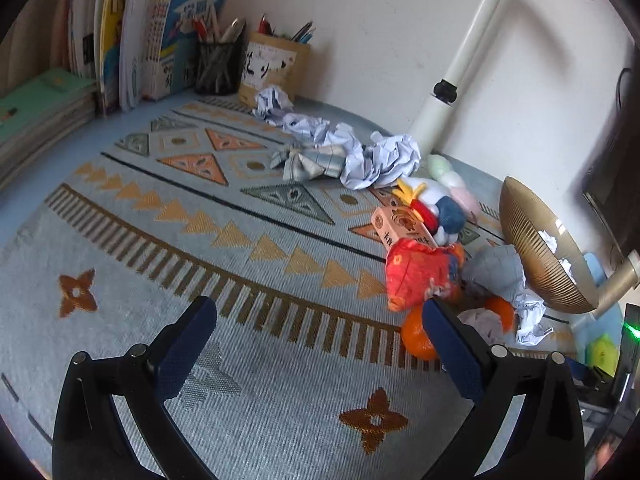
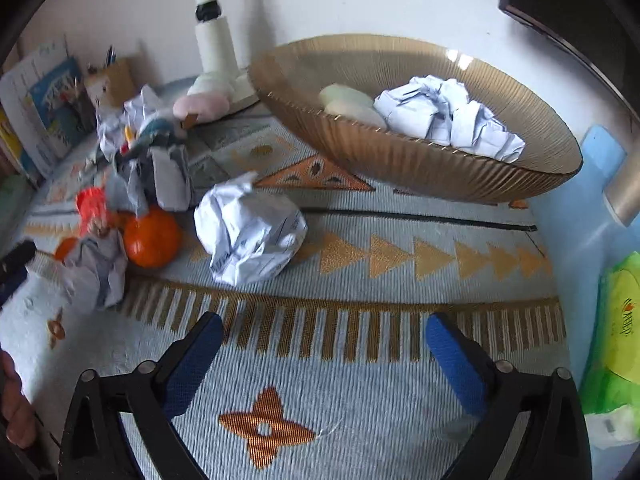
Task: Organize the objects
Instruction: 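Grasp a paper ball with right gripper while left grasps an orange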
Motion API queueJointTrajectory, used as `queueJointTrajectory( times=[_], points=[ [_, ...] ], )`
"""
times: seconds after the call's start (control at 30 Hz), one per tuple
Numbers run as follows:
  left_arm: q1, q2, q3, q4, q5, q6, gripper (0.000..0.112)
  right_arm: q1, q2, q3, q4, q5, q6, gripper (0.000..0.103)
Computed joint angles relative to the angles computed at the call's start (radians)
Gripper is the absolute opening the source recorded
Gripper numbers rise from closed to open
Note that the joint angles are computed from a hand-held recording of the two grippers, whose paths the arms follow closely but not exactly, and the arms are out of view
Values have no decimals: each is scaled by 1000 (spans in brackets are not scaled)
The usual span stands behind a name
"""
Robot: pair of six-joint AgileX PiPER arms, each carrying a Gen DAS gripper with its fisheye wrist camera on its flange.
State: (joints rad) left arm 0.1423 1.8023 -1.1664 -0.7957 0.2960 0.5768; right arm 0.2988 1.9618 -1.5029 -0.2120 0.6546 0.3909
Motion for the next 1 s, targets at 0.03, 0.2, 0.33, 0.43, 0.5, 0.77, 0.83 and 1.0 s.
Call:
queueJointTrajectory(
  times=[0.03, 0.2, 0.33, 0.43, 0.5, 0.77, 0.83, 1.0],
  points=[
    [-3, 2, -4, 9, 9, 2, 102, 9, 1, 5, -25, 6, 17, 103],
    [-15, 17, -34, 135, 28, -118, 102, 6, -27, 55, -8, -20, -2, 103],
    [0, 12, -28, 48, 48, -16, 102, 1, -45, 77, 25, -27, -68, 103],
    [25, 18, -53, -54, 158, 153, 102, -9, -44, 47, 84, 46, -143, 103],
    [4, 12, -67, 34, 177, 175, 102, -17, -39, 26, 129, 72, -190, 103],
    [-45, 77, -198, 167, 291, 254, 91, -21, -44, -60, 256, 34, -258, 89],
    [-51, 100, -230, 167, 328, 267, 85, -15, -4, -109, 256, 53, -252, 85],
    [-66, 166, -324, 169, 429, 279, 63, -28, 86, -204, 304, 84, -255, 83]
  ],
)
